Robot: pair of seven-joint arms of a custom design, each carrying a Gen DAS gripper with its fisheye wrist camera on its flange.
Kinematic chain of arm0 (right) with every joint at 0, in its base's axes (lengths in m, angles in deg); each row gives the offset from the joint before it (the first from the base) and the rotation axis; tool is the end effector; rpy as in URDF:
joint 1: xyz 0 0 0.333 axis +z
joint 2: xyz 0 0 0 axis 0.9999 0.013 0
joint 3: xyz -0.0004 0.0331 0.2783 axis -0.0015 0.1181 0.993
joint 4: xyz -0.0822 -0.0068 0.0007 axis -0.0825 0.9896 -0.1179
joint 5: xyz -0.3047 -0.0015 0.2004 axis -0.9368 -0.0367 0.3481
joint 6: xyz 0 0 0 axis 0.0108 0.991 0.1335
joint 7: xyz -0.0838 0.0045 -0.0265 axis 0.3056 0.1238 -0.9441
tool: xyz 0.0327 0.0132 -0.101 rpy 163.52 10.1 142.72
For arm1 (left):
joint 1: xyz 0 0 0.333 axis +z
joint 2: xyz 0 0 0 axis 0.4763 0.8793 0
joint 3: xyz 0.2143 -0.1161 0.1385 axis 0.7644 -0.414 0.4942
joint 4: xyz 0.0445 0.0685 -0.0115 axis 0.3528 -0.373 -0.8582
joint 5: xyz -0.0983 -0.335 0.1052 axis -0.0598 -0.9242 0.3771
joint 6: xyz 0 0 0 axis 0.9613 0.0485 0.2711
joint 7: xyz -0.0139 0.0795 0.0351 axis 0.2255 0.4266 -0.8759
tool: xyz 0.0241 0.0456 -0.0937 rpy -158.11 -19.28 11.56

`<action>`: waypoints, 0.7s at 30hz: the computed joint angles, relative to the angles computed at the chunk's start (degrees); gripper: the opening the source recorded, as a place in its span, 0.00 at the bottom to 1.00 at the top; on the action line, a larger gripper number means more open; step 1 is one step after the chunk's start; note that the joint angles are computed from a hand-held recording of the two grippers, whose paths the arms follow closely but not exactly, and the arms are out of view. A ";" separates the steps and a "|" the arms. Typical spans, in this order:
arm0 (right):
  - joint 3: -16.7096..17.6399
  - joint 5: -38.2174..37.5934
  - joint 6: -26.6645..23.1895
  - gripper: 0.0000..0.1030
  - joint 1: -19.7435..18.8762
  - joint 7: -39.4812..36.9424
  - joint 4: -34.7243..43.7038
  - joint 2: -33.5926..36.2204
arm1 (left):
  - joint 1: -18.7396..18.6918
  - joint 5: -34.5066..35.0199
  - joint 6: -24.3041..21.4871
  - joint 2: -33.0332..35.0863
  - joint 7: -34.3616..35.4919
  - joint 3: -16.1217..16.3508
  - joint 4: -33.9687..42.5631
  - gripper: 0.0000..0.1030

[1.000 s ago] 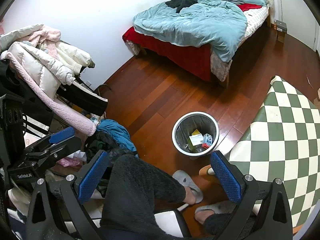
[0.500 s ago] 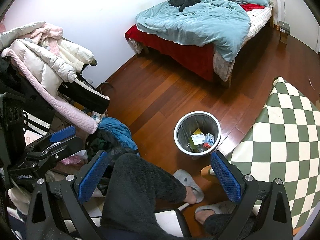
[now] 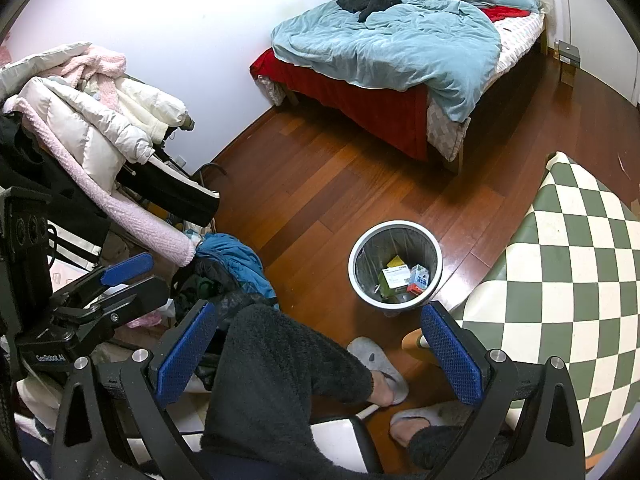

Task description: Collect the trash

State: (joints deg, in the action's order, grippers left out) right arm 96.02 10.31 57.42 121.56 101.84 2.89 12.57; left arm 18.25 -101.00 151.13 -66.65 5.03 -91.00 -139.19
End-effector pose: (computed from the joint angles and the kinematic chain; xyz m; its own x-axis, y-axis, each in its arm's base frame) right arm 0.4229 0.3658 0.7540 0.0354 -0.9252 -0.3779 -0.8738 0.1549 -0.4610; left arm 0.4631 -0.2020 0.7576 -0.3480 -0.8929 0.2857 -0.8325 0.1542 -0.5321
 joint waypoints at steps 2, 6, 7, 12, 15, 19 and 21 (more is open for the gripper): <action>0.11 -0.05 0.06 1.00 0.15 -0.04 -0.21 -0.08 | 0.01 0.00 0.05 -0.03 -0.03 0.02 -0.04 0.97; 0.20 0.04 0.06 1.00 0.30 -0.19 -0.45 -0.14 | 0.04 -0.03 -0.07 0.20 0.07 0.07 0.25 0.97; 0.21 0.08 0.14 1.00 0.32 -0.16 -0.54 -0.15 | 0.05 -0.12 -0.13 -0.02 -0.03 0.07 0.06 0.97; 0.19 -0.04 -0.30 1.00 0.52 -0.15 0.28 0.37 | 0.17 0.02 0.03 -0.08 0.03 0.13 -0.14 0.97; 0.16 -0.08 -0.50 1.00 0.67 -0.07 0.83 0.79 | 0.24 -0.08 -0.01 -0.37 0.04 0.22 -0.51 0.97; 0.25 -0.15 -0.56 1.00 1.03 0.04 0.91 0.94 | 0.29 -0.26 0.16 -0.95 0.13 0.35 -1.23 0.97; 0.17 -0.01 -0.39 1.00 1.02 -0.11 0.78 0.97 | 0.30 -0.22 0.16 -1.13 0.18 0.37 -1.43 0.97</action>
